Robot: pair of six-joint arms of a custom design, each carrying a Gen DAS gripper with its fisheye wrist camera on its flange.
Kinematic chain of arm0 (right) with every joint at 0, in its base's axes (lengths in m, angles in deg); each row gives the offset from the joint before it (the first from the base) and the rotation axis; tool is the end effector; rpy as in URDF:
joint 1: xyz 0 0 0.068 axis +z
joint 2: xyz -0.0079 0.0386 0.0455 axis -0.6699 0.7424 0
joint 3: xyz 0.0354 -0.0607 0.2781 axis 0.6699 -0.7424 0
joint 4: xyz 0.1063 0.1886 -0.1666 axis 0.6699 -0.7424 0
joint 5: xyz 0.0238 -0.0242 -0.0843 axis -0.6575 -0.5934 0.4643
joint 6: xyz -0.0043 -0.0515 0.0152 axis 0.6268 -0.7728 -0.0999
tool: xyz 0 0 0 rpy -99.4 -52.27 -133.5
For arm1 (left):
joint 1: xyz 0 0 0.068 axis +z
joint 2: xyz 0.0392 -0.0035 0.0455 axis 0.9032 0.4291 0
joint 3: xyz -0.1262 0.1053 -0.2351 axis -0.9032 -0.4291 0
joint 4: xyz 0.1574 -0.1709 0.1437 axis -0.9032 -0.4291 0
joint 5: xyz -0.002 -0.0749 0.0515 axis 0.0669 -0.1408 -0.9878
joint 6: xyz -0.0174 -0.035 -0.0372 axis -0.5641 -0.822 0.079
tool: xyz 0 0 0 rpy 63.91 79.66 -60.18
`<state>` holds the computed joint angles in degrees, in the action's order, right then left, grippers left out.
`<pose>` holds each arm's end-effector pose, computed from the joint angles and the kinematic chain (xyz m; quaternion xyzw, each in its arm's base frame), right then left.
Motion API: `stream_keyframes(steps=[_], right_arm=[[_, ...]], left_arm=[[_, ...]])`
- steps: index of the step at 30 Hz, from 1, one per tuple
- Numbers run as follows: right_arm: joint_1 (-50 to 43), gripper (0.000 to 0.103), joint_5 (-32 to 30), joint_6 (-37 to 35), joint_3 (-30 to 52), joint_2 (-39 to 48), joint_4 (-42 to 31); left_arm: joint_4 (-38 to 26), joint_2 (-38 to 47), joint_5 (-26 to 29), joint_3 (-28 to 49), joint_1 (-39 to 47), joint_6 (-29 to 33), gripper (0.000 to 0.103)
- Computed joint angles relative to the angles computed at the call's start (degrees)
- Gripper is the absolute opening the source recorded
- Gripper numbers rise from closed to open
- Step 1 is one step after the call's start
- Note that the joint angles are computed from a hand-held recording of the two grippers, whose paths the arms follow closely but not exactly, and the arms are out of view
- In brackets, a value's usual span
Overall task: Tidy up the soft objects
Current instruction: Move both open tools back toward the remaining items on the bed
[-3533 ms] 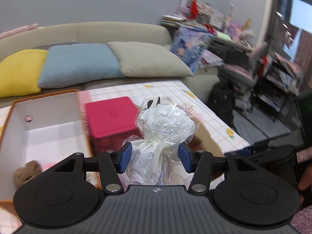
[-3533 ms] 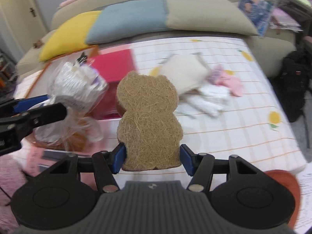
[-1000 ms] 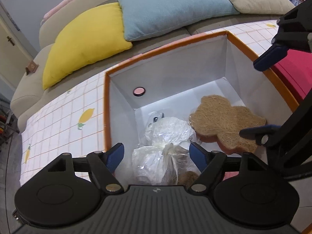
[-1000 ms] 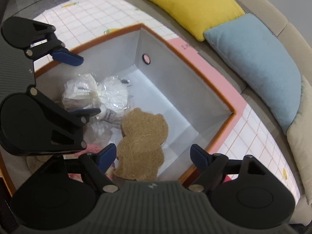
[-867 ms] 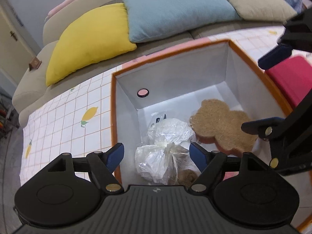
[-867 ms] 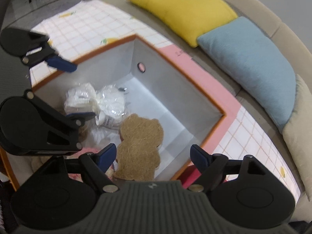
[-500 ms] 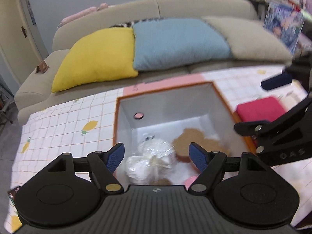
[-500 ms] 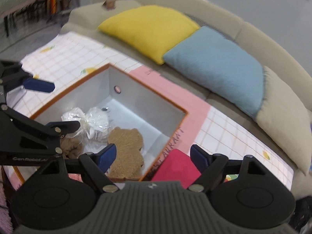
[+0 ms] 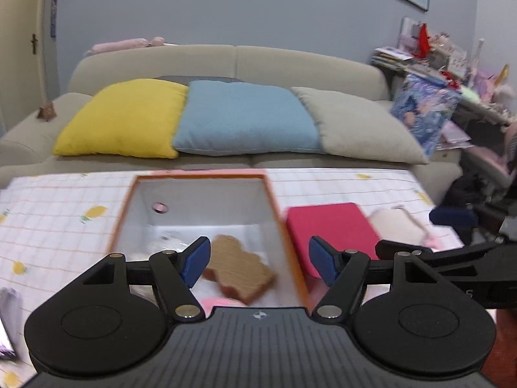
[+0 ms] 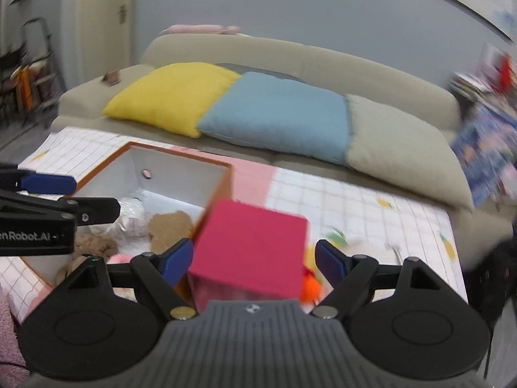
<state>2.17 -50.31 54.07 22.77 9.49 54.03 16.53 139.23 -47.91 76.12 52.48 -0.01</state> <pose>0.2686 0.2344 0.1953 -0.0215 0.9065 -0.0211 0.4212 0.2862 -0.0688 0.1896 0.1506 0.8810 -0.1311 0.4289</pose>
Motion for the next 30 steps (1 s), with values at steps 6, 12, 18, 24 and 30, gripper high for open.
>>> stream_keyframes(steps=[6, 12, 18, 24, 30], right_arm=[[2.64, 0.081, 5.17, 11.51, -9.47, -6.68, -2.67], [3.73, 0.081, 8.16, 16.03, -14.23, -9.50, -8.41], [-0.43, 0.080, 8.33, 17.47, -19.90, -14.10, -9.85], [-7.25, 0.074, 8.16, 15.71, -25.22, -14.83, -4.27], [-13.67, 0.074, 3.35, 15.62, -30.06, -12.63, 6.06]], left_arm=[[-0.33, 0.06, 1.70, -1.03, -6.19, -2.87, 0.082], [-1.17, 3.25, 1.52, 0.86, -13.50, -3.46, 0.082], [-1.09, 7.71, 0.17, 4.28, -19.84, -3.40, 0.082], [-2.26, 13.54, 0.05, 10.23, -23.24, -2.98, 0.082], [-3.77, 19.59, -1.19, 16.56, -26.59, -0.83, 0.081]])
